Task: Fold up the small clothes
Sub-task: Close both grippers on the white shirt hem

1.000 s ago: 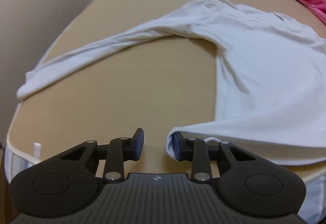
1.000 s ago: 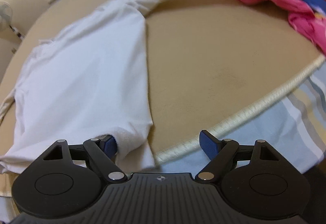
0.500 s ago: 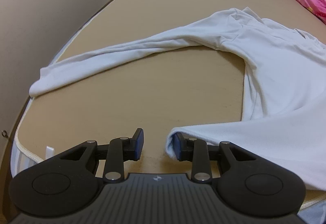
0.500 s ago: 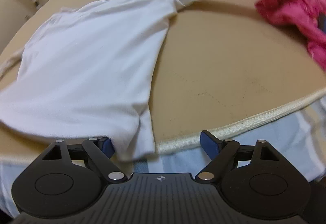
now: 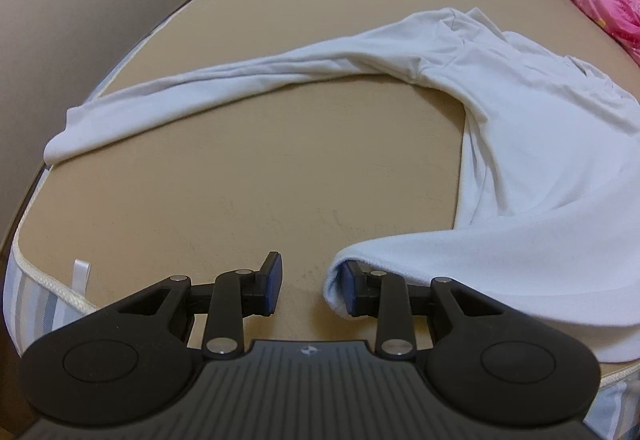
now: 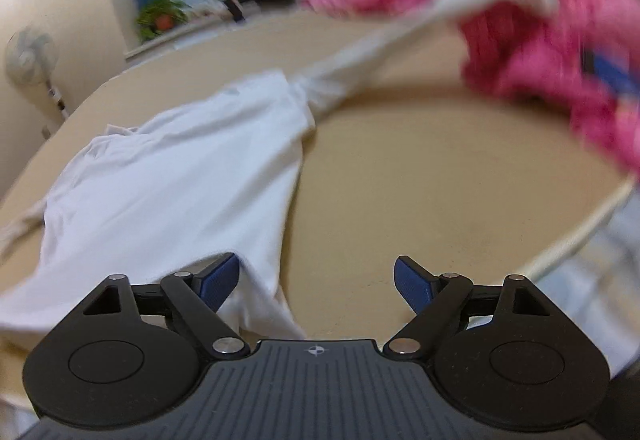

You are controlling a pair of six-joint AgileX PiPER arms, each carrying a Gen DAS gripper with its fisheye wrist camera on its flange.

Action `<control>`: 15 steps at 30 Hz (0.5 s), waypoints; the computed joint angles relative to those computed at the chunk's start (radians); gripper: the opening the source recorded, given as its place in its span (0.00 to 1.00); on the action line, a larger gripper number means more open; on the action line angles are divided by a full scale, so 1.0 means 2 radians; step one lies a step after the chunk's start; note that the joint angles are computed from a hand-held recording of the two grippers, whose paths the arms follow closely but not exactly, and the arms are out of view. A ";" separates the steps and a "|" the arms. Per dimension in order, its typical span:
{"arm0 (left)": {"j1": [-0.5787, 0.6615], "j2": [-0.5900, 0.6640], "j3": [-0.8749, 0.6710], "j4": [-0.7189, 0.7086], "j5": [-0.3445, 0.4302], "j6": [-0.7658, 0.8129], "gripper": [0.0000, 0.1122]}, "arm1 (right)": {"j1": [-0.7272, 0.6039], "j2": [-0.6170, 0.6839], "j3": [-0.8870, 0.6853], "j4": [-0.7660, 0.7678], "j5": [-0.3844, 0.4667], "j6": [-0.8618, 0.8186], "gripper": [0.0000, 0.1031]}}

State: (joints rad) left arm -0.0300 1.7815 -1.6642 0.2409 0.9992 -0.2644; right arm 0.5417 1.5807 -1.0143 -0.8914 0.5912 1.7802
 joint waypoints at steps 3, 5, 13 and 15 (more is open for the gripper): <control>0.000 -0.003 0.005 -0.002 0.000 0.002 0.31 | -0.036 -0.003 0.003 0.099 -0.037 -0.065 0.81; 0.002 -0.003 0.006 -0.005 0.000 0.005 0.31 | -0.040 -0.010 0.011 0.110 -0.046 -0.095 0.80; -0.006 0.002 0.017 -0.003 0.001 -0.003 0.31 | 0.071 -0.005 0.015 0.050 0.049 -0.101 0.79; -0.007 -0.001 0.024 -0.004 -0.004 0.002 0.31 | 0.095 0.009 0.009 0.029 0.085 -0.096 0.70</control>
State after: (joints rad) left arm -0.0446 1.7796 -1.6157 0.2319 0.9920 -0.2596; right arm 0.7315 1.5981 -0.9960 -0.8329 0.7618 1.5882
